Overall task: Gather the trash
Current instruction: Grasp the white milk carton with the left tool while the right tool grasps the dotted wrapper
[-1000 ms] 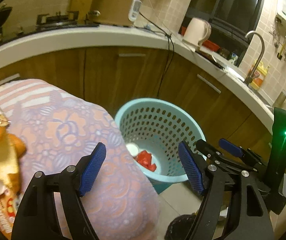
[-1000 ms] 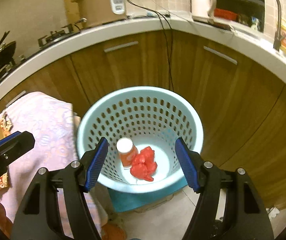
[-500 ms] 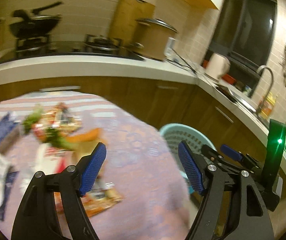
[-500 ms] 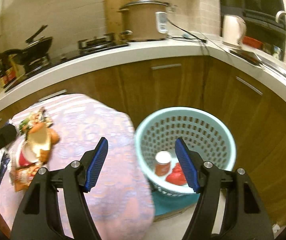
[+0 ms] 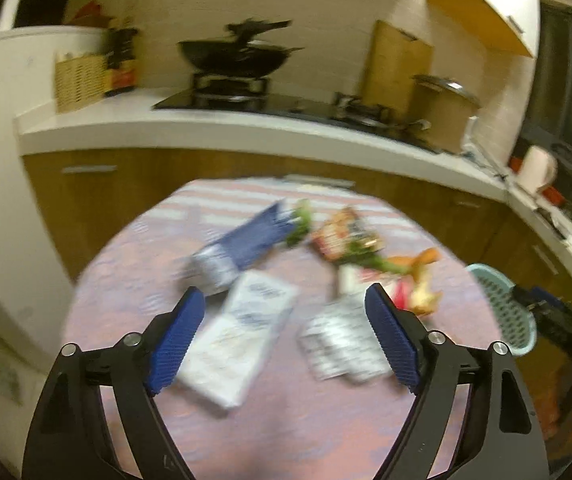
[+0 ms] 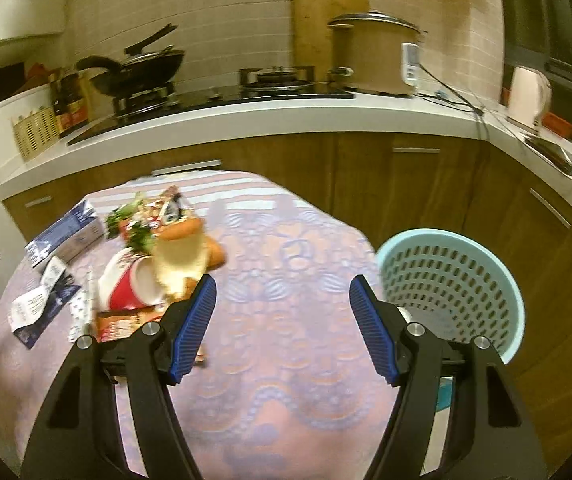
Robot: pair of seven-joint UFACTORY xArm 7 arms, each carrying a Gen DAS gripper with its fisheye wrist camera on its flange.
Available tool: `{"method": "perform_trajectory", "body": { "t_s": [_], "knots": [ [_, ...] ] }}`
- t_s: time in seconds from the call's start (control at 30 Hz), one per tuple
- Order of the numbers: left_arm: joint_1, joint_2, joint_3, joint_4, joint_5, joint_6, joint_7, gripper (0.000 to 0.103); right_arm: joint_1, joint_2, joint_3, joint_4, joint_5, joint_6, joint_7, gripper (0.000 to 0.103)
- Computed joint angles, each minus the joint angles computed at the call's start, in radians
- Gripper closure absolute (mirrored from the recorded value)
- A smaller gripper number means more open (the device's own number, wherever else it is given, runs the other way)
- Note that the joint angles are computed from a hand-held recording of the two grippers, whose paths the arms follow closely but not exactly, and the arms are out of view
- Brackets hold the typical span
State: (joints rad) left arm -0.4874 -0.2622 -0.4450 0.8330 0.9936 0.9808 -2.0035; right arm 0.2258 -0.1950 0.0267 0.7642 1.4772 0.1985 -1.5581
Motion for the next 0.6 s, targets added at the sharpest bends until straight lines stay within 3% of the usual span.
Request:
{"method": "perform_trajectory", "body": {
  "t_s": [0.1,0.27,0.37,0.6],
  "knots": [
    [-0.001,-0.056,0.026,-0.074,-0.070,-0.020,0.049,0.017,0.022,-0.021,0.020,-0.020,-0.020,0.003,0.021,0.038],
    [0.045,-0.073,0.063,-0.165,-0.145,-0.178,0.132,0.017,0.074,-0.054,0.037,-0.054,-0.048,-0.006,0.045,0.038],
    [0.069,-0.058,0.053,-0.185,-0.154,-0.258,0.141,0.017,0.110,-0.068,0.045,-0.072,-0.064,-0.022,0.051,0.038],
    [0.080,0.000,0.028,-0.155,-0.128,-0.346,0.131,0.024,0.183,-0.064,0.047,-0.091,-0.123,-0.021,0.084,0.038]
  ]
}}
